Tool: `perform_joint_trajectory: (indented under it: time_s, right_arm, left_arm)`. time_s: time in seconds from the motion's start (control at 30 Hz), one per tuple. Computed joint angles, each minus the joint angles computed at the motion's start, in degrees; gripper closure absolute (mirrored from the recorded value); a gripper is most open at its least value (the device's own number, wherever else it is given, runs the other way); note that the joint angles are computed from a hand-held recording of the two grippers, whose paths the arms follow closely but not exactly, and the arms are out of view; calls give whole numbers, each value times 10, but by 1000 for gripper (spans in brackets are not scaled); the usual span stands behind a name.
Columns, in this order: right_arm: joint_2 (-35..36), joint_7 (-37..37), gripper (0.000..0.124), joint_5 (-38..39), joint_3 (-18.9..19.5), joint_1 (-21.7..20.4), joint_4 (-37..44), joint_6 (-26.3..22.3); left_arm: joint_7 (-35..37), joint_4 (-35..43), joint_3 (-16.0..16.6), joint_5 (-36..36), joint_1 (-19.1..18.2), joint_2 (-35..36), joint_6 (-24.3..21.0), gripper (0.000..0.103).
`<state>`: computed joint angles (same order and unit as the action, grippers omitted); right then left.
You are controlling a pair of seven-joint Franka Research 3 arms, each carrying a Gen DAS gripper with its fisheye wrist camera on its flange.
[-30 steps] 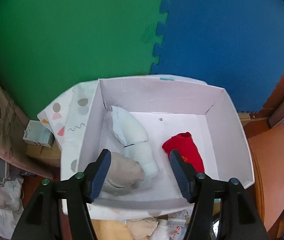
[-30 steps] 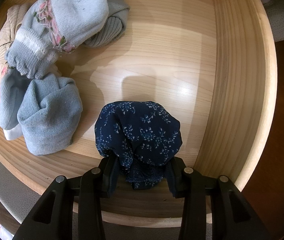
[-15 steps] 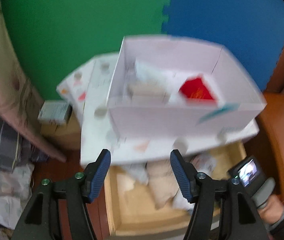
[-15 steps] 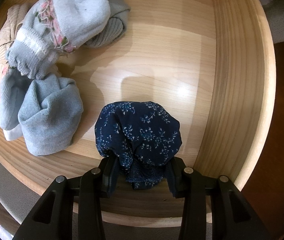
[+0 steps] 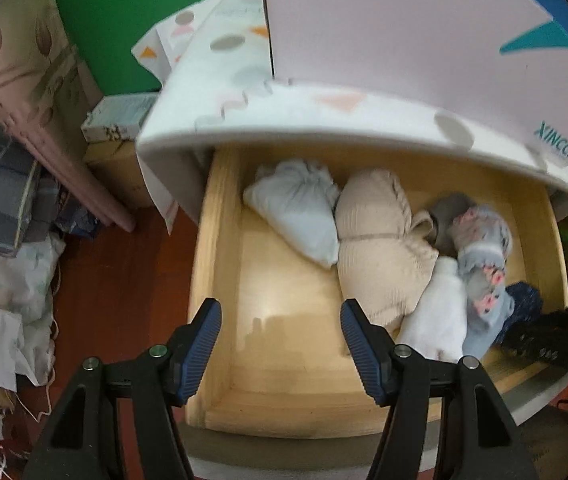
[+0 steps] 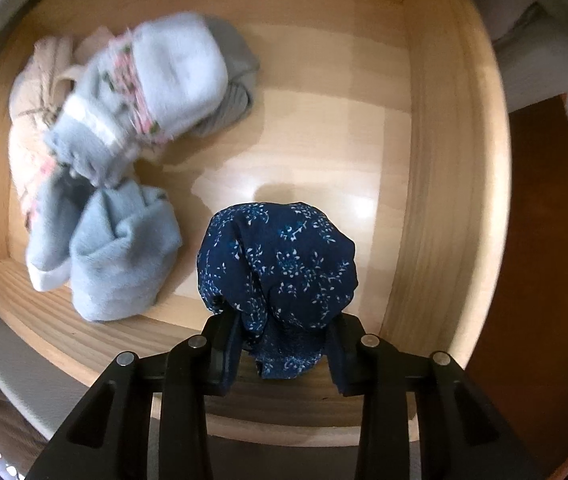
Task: Take underwear out of drawer
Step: 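Move the left gripper back down over the drawer, then carry the navy underwear into the white box and open the right gripper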
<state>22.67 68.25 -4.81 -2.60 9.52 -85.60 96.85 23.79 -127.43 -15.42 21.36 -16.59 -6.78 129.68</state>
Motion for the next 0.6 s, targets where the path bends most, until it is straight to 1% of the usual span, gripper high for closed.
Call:
perform_joint_trajectory:
  time_s: [0.1,0.17,0.27,0.33,0.43,0.6]
  right_arm:
    - [-13,0,91,15,0,-7,-10,22]
    - [-24,-2,91,19,-1,-11,-19,36]
    - [-39,-12,91,18,0,-13,-31,48]
    - [-47,-18,91,24,0,-18,-31,50]
    - [-62,-27,91,33,0,-24,-29,51]
    - [-74,-42,91,61,3,-35,14,31]
  left_arm:
    - [-23,-20,-1,-4,-1,-3,21,39]
    - [-24,-25,0,-7,-1,-6,26,39]
    - [-69,-37,-7,23,3,-20,28,39]
    - [-77,-41,-7,28,2,-23,30,39]
    - [-66,-31,-6,29,1,-17,20,39]
    - [-68,-22,-10,49,-2,-14,8,39]
